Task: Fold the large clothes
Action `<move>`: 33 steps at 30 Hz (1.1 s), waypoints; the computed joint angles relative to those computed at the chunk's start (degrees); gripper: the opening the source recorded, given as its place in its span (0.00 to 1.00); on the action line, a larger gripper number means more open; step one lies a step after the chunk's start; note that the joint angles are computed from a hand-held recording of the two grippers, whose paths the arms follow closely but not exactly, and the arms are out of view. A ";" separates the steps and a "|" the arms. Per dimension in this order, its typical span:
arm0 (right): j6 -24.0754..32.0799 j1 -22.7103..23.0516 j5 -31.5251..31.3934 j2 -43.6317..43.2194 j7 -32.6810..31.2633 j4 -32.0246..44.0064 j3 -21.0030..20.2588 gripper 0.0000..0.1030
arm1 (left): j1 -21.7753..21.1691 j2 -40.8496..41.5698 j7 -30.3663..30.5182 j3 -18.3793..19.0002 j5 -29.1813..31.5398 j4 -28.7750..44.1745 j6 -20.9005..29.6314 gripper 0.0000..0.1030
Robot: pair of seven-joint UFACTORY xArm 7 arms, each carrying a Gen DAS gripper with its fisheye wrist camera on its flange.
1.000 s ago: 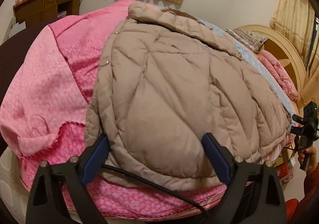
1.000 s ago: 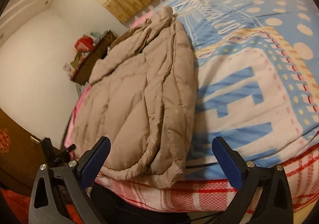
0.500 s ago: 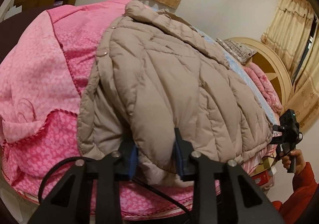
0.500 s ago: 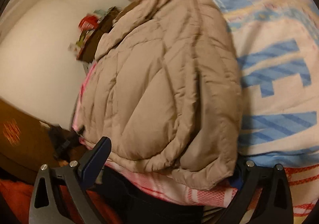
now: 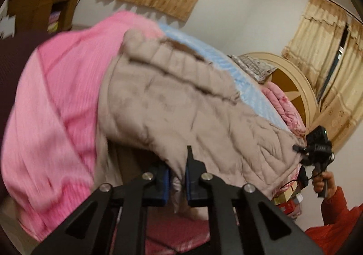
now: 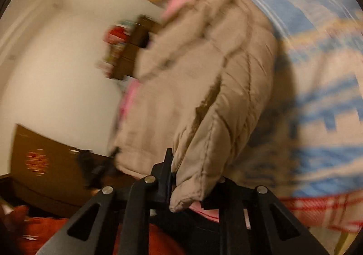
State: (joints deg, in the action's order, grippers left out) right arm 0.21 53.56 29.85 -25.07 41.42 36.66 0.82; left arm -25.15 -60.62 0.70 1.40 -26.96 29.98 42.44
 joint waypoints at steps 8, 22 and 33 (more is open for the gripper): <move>3.01 17.35 7.04 9.35 -21.64 19.76 -24.84 0.17 | 0.63 26.97 4.19 2.85 -0.76 25.06 -2.44 0.10; 23.30 -5.37 39.85 54.76 -34.94 66.30 -36.82 0.17 | 10.58 80.25 -11.44 -1.41 0.92 80.30 4.31 0.13; 14.64 -12.07 33.29 68.70 -32.65 73.33 -31.37 0.14 | 22.59 88.75 -16.45 -12.34 -9.09 81.10 1.80 0.20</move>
